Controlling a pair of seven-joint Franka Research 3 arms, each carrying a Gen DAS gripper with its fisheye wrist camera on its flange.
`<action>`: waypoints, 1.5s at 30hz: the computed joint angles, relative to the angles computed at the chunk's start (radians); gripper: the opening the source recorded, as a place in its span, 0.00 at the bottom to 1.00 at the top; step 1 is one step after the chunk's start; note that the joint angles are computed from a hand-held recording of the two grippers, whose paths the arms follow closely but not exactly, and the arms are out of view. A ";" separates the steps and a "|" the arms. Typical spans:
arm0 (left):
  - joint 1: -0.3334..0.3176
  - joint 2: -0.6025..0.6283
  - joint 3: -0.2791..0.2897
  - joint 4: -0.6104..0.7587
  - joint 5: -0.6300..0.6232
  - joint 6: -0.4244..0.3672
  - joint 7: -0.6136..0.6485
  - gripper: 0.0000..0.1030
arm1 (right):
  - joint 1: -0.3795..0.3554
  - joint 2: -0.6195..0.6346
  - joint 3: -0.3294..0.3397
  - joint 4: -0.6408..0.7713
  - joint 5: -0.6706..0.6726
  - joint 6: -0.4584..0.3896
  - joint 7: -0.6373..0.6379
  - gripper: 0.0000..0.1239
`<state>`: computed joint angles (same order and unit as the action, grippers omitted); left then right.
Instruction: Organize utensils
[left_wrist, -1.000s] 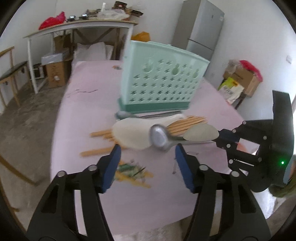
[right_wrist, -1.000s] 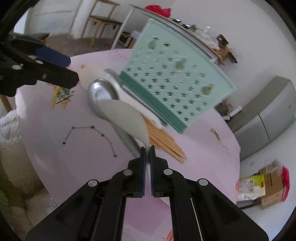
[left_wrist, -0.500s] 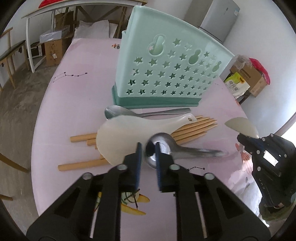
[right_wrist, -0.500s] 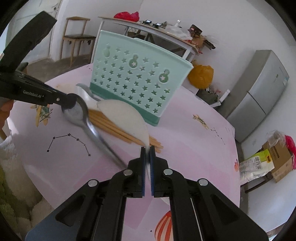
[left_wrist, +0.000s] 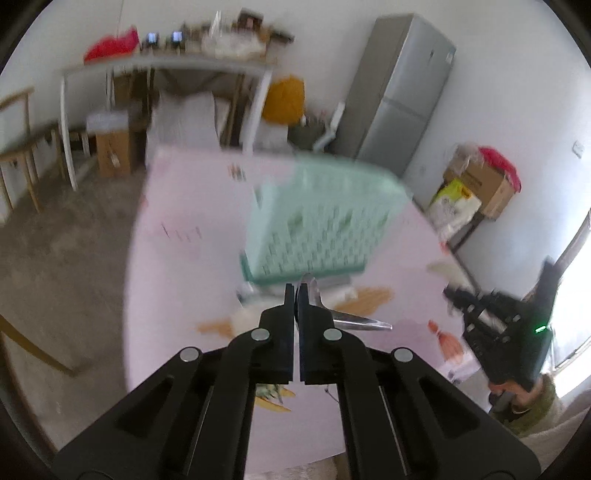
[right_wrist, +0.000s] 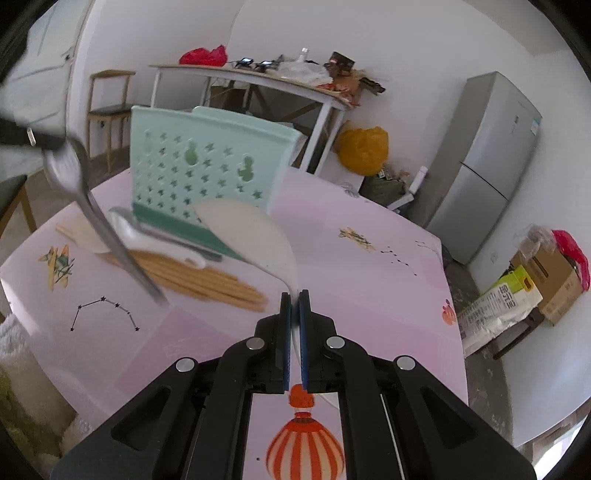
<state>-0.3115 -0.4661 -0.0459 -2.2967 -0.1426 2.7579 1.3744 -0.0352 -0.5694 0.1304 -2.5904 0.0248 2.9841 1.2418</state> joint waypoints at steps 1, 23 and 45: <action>0.021 -0.016 -0.012 0.005 0.023 0.007 -0.011 0.00 | -0.002 0.000 0.000 -0.001 0.001 0.004 0.003 0.03; 0.249 0.286 -0.209 0.505 0.742 -0.213 -0.159 0.00 | 0.055 0.006 -0.053 -0.001 0.090 0.041 -0.016 0.03; 0.160 0.340 -0.090 0.392 0.028 0.038 0.178 0.34 | 0.421 0.043 -0.360 0.204 0.602 -0.074 -0.298 0.03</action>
